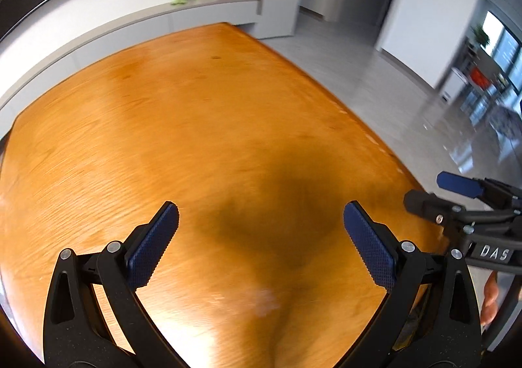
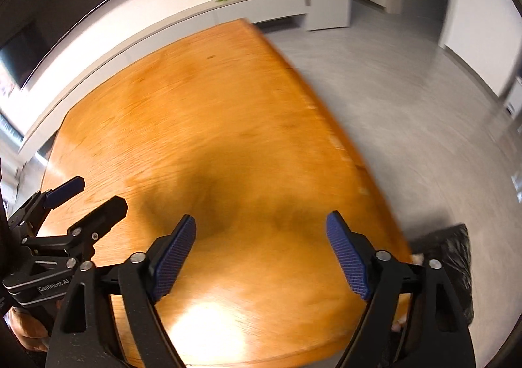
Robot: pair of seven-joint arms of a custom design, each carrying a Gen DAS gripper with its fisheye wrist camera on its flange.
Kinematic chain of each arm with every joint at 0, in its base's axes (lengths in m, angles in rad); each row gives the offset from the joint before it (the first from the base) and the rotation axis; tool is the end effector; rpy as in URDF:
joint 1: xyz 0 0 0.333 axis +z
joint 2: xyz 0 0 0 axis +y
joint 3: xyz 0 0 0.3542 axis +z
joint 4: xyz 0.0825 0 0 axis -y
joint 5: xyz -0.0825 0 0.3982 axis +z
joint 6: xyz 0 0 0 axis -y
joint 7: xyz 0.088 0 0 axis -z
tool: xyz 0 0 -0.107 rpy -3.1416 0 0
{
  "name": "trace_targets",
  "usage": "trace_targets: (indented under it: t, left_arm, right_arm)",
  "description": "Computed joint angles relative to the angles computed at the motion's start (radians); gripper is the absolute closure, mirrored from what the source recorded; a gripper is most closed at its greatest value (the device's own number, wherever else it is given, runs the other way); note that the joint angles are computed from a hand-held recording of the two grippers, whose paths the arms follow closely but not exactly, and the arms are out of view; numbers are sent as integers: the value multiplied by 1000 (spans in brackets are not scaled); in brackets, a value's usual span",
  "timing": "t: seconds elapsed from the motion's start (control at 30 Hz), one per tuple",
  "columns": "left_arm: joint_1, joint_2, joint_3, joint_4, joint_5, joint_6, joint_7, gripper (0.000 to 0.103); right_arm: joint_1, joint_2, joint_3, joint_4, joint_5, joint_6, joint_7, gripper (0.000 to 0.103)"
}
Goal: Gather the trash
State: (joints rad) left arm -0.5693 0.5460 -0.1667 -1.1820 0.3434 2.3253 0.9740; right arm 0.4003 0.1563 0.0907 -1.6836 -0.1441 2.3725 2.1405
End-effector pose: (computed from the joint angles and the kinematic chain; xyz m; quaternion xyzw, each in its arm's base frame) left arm 0.6174 -0.4971 0.5775 -0.5833 0.7480 -0.2785 0.1506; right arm 0.5959 0.3117 0.5967 -0.6786 0.6836 -0.1198 0.2405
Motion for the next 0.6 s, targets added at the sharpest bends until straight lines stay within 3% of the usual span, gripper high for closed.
trace_targets:
  t: [0.23,0.37,0.6]
  left_arm:
    - [59,-151,36,-248,58,60,-141,5]
    - [101,-218,40,-367,102,84,-236,5]
    - [163,-274,33,-489,171,103,-372,5]
  right_arm:
    - [46,146,26,168,36,4,-95,13]
    - [92,224,21,255,14,9,-136,3]
    - [135,327,16,355,42,0,-199,3]
